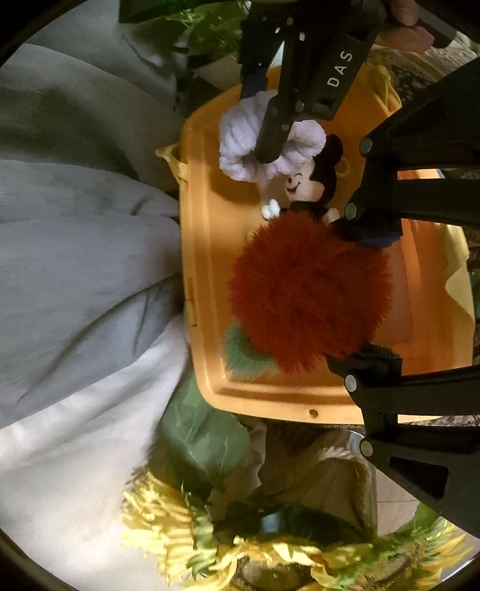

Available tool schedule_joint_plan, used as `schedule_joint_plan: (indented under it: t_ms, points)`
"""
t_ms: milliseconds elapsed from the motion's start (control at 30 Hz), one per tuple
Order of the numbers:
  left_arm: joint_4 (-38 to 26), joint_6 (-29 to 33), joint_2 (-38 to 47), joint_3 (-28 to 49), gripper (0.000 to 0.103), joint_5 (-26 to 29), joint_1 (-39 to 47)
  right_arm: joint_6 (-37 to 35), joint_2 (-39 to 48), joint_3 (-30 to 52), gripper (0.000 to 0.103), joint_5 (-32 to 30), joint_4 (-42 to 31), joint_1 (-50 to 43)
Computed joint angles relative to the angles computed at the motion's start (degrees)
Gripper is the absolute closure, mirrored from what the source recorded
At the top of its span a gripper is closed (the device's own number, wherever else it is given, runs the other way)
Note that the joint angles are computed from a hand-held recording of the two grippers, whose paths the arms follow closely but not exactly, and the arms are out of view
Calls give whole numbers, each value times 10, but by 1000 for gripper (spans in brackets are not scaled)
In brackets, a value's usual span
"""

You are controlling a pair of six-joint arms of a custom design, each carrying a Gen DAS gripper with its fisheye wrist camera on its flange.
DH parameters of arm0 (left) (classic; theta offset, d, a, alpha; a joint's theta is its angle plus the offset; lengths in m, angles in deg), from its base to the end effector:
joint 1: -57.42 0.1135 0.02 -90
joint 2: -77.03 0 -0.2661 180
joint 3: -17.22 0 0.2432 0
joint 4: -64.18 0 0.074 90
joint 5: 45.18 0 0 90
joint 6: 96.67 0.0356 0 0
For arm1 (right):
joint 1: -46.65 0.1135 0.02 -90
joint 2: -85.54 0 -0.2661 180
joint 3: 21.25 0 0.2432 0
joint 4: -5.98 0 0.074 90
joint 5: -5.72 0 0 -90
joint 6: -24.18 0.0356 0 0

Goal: Organize soft objects
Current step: 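Open both tools to drop the towel and pompom into the crate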

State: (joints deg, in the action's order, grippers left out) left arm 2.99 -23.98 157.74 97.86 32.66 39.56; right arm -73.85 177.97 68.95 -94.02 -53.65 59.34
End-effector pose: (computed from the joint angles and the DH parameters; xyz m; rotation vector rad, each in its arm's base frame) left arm 0.2617 -0.0765 0.2804 -0.0585 2.6012 0.0628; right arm 0.3165 0.0774 0.2737 -0.5316 2.5937 0.2523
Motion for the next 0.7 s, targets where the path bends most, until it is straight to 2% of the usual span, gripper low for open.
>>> schedule_joint_plan:
  t_ms: [200, 433, 700]
  points:
    - [-7, 10, 25, 1, 60, 2, 3, -6, 35, 13, 55, 7, -11, 8]
    - [-9, 8, 23, -2, 37, -2, -1, -8, 39, 8, 37, 1, -4, 10]
    - [-27, -8, -25, -8, 33, -6, -14, 0, -15, 5, 37, 9, 1, 11]
